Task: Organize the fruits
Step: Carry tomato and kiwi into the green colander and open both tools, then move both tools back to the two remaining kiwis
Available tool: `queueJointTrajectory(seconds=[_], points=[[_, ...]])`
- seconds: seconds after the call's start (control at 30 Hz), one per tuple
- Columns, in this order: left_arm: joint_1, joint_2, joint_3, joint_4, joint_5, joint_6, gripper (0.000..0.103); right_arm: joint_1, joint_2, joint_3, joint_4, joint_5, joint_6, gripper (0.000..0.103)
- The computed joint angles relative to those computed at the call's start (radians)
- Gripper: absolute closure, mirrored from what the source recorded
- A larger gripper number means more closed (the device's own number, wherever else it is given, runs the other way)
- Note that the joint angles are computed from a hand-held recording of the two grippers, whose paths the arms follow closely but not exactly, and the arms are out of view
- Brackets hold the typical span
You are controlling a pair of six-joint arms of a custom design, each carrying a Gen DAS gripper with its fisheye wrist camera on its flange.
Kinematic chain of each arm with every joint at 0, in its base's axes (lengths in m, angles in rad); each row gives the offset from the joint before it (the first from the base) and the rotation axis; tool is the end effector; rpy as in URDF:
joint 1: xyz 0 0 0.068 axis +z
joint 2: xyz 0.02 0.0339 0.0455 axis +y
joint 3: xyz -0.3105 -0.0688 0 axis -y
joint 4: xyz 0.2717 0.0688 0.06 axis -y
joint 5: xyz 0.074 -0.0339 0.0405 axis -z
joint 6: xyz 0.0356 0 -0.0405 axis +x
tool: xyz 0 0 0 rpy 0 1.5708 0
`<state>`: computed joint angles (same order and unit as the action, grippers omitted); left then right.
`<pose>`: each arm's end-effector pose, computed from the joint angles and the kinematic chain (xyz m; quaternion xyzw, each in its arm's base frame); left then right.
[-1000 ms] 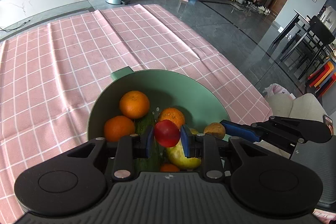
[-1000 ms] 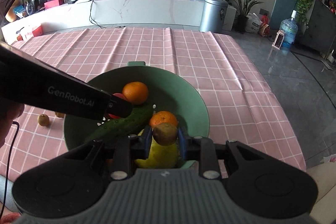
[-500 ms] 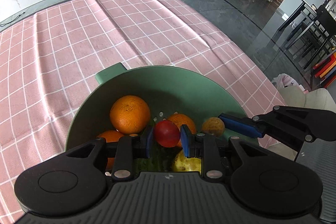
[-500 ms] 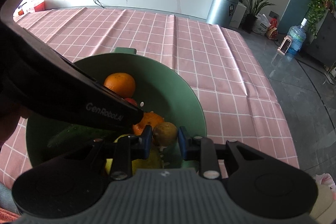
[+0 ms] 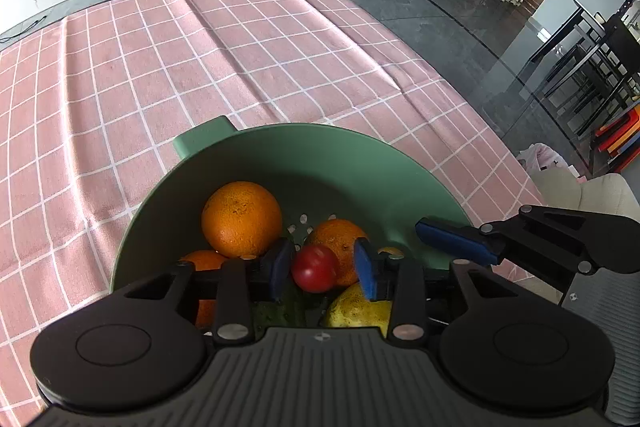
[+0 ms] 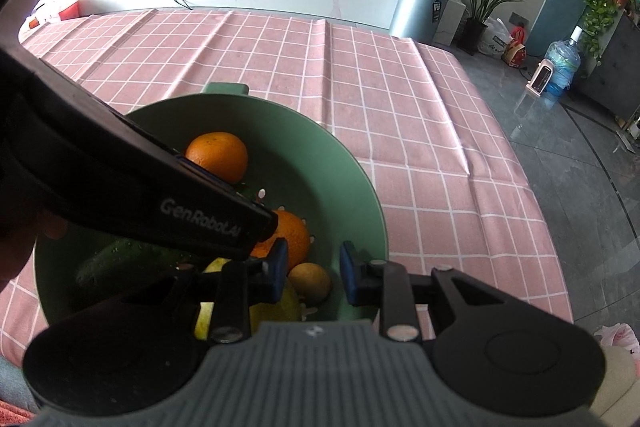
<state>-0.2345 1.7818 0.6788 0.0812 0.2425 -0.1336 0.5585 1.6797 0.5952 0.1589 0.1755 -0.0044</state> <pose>0.3071 -0.0821 0.1091 0.0809 0.9526 -0.1637 0.2432 0.2572 0.1534 0.1229 -0.2357 0.9153 0.0064 0.3265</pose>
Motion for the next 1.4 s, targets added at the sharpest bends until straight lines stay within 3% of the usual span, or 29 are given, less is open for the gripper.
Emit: queueJointTrajectory(seconds=[0.13,0.33,0.73,1.03,1.23,1.4], points=[[-0.005,-0.038,-0.019,-0.009,-0.006,0.010,0.047,0.008,-0.015,0.002,-0.022,0.013,0.012,0.076],[0.000,-0.160,-0.066,-0.054,-0.027,0.030,0.046,0.028,-0.086,-0.016,-0.060,0.024,0.054,0.054],[0.077,-0.590,-0.230,-0.218,-0.094,0.135,0.045,0.242,-0.301,-0.112,-0.056,0.145,0.320,0.053],[0.344,-0.929,-0.332,-0.403,-0.009,0.306,0.045,0.490,-0.318,-0.159,0.013,0.335,0.572,0.053],[0.583,-1.004,-0.384,-0.448,0.122,0.433,0.045,0.650,-0.240,-0.140,0.051,0.429,0.674,0.053],[0.740,-1.029,-0.447,-0.440,0.190,0.545,0.045,0.721,-0.160,-0.108,0.072,0.434,0.709,0.053]])
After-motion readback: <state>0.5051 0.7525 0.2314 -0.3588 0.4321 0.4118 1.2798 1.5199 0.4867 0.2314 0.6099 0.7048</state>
